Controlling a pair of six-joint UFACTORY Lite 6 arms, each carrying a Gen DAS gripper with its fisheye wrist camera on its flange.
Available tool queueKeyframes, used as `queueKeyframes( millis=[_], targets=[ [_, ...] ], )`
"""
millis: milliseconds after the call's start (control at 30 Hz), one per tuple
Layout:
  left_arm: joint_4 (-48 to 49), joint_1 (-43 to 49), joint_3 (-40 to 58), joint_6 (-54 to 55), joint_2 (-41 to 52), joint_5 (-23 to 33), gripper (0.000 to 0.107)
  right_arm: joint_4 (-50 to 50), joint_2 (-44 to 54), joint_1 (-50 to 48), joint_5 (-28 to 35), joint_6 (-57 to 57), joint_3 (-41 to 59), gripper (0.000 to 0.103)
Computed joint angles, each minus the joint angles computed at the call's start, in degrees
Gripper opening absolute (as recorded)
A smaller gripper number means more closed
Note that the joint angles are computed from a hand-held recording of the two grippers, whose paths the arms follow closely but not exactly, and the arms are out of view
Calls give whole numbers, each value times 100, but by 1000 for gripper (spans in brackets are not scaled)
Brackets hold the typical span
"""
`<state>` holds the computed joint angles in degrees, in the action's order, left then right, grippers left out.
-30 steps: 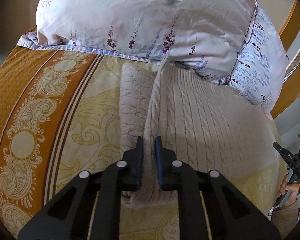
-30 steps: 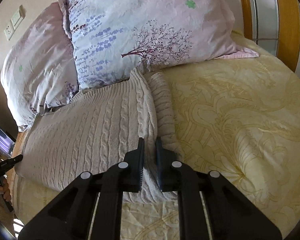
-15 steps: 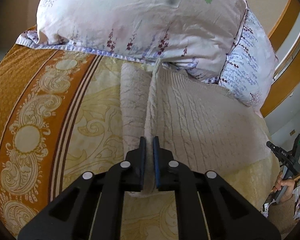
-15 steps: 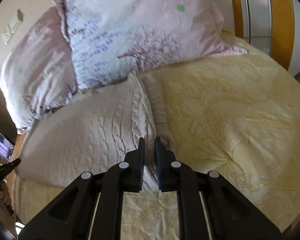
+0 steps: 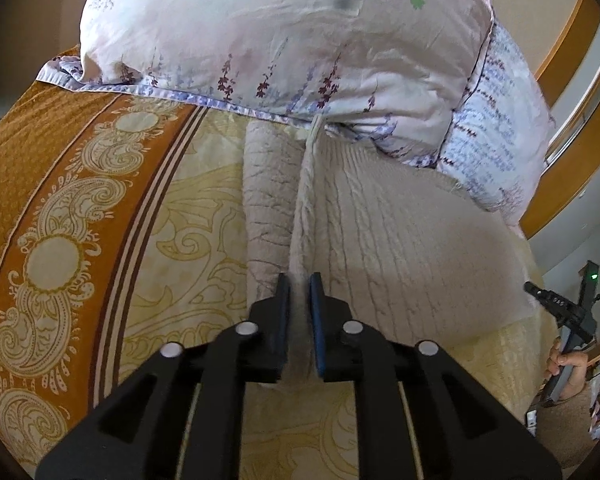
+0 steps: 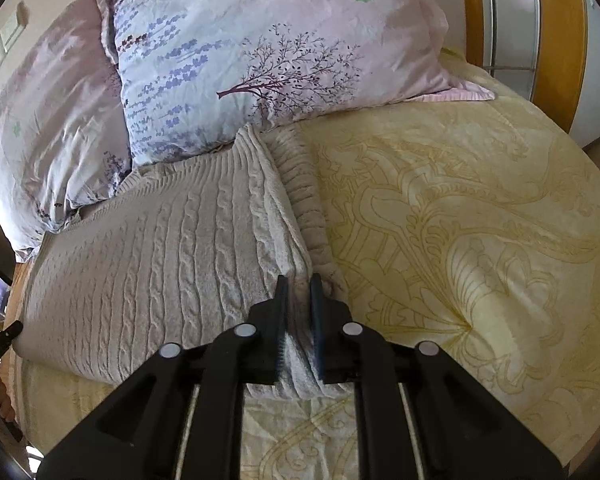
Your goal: Fold small clothes
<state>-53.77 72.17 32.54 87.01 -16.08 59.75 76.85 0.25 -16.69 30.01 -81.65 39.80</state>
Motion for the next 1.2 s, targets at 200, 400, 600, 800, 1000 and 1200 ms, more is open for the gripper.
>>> queueKeyframes(
  millis=[200, 400, 600, 800, 1000, 1200],
  targets=[
    [-338, 424, -43, 366, -614, 572, 63, 106, -835, 373, -429, 60, -219, 55],
    [-220, -954, -537, -173, -1538, -289, 70, -364, -585, 1556, -776, 485, 105, 55],
    [369, -1970, -928, -748, -1552, -1628, 74, -546, 212, 1643, -742, 558, 393, 68],
    [72, -1772, -1057, -271, -1442, -1670, 74, -1, 14, 1809, -1054, -144, 110, 71],
    [44, -818, -267, -333, -718, -334, 74, -1399, 165, 1709, -722, 1673, 611, 72],
    [-92, -651, 876, -1015, 646, -92, 73, -1040, 99, 2175, -793, 1836, 703, 72]
  ],
)
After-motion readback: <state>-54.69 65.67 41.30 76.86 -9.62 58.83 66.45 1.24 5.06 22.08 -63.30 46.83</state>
